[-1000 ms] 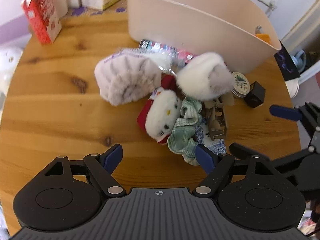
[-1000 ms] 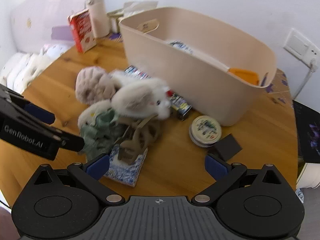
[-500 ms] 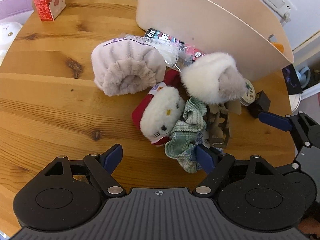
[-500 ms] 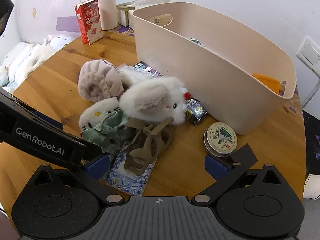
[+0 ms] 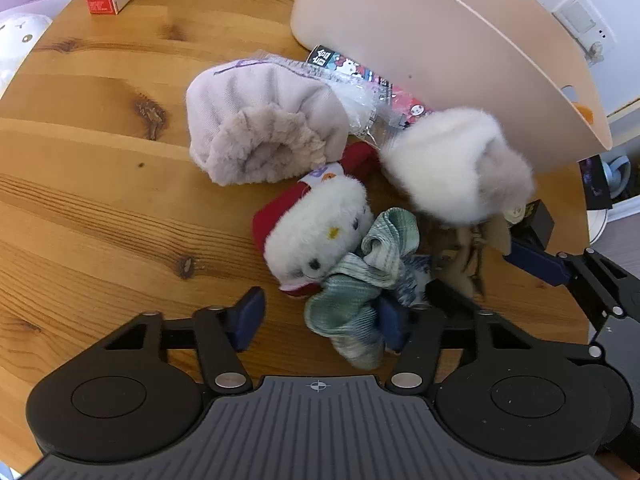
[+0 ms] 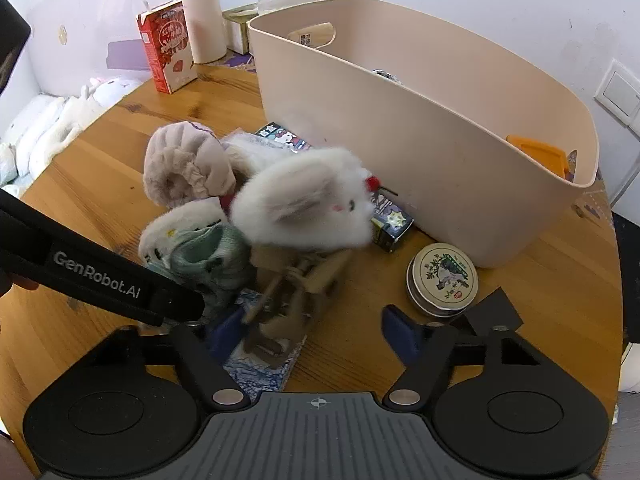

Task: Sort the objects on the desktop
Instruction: 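Grasp the green plaid sock with left gripper while right gripper grasps the brown hair clip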

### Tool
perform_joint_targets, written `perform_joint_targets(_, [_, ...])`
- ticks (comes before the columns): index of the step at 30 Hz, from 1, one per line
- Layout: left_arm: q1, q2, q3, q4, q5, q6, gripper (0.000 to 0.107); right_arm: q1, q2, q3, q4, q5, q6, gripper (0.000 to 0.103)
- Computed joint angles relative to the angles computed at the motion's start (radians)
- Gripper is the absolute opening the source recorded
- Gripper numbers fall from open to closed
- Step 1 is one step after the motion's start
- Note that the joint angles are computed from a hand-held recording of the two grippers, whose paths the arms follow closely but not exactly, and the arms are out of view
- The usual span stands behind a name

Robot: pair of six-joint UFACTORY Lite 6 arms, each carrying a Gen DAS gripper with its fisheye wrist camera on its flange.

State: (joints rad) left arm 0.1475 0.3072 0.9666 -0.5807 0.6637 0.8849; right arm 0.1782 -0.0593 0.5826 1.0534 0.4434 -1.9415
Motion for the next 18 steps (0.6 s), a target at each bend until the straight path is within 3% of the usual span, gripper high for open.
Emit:
perform_joint_targets(3, [0.007,0.016,0.016,0.019,0.010,-0.012,0.042,-0.011,-0.005,-0.001,-0.016,0.020,0.009,0.060])
perform_joint_targets(10, [0.030,0.001,-0.006,-0.003,0.020,0.052,0.026,-0.035,-0.011,0.000,-0.055,0.068,0.046,0.029])
perform_joint_targets(18, [0.060,-0.052,-0.053,-0.016,0.042,0.122,0.020,-0.099,-0.078,-0.031,-0.088,0.134,0.069,0.028])
